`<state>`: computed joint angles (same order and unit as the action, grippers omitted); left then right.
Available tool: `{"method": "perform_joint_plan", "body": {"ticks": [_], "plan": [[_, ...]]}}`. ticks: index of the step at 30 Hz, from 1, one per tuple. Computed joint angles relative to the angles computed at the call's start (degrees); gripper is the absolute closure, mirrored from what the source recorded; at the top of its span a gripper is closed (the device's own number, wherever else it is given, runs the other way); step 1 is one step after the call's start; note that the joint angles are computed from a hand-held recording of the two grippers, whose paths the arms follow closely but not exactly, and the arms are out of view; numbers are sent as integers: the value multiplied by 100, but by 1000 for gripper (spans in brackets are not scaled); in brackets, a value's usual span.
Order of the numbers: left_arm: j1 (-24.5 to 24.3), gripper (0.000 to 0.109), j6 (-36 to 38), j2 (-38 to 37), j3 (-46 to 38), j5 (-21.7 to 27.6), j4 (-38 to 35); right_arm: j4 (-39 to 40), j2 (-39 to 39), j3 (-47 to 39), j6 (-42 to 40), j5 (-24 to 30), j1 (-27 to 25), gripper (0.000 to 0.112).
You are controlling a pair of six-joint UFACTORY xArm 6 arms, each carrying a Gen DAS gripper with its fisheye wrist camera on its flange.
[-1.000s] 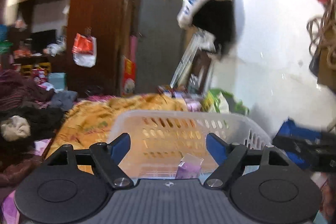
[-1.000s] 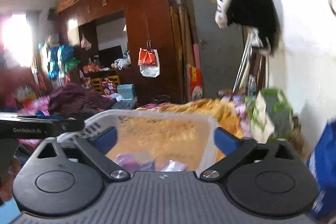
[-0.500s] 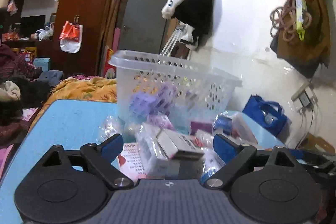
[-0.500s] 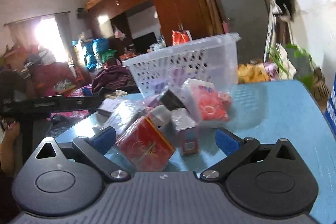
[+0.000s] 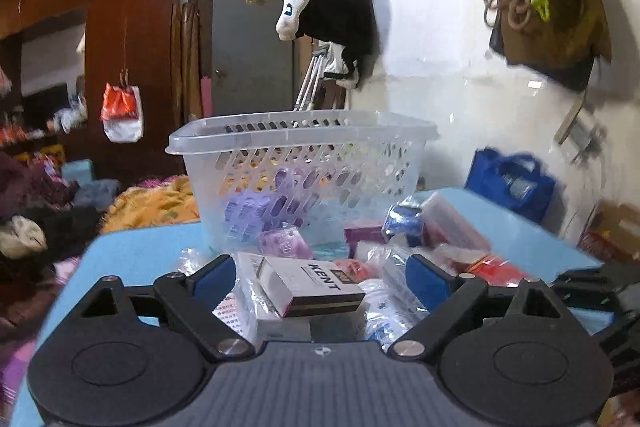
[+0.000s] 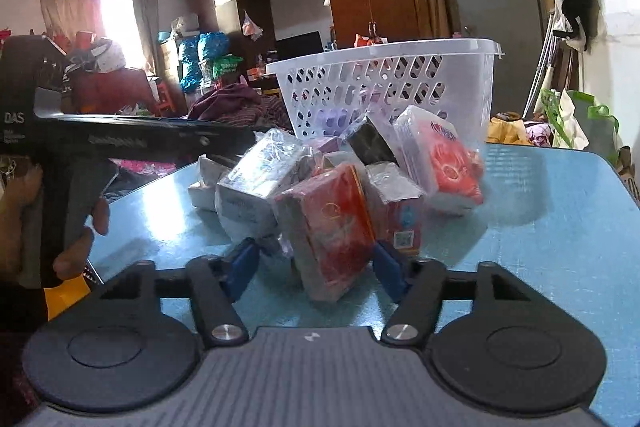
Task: Organize objects
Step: 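Grasp a red packet with the right tool while the left tool grasps a dark box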
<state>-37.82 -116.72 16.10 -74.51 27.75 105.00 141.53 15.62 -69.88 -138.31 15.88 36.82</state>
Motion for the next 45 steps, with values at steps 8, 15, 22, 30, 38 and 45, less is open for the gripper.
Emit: {"method": "perform_joint_plan", "body": {"ticks": [8, 15, 22, 30, 38, 45], "plan": [[-51, 17, 890, 287, -239, 348, -906, 203, -45, 11, -248, -65, 20, 57], [-216, 51, 857, 262, -195, 808, -738, 372, -85, 12, -444, -85, -3, 61], [46, 59, -47, -13, 117, 296, -45, 432, -148, 55, -501, -75, -11, 66], [60, 65, -1510, -230, 429, 355, 1240, 477, -164, 54, -522, -85, -6, 69], [-33, 69, -1949, -322, 613, 668, 1735, 469, -182, 79, -491, -41, -23, 70], [-76, 69, -1926, -361, 682, 833, 1748, 665, -324, 191, -663, 40, -61, 78]]}}
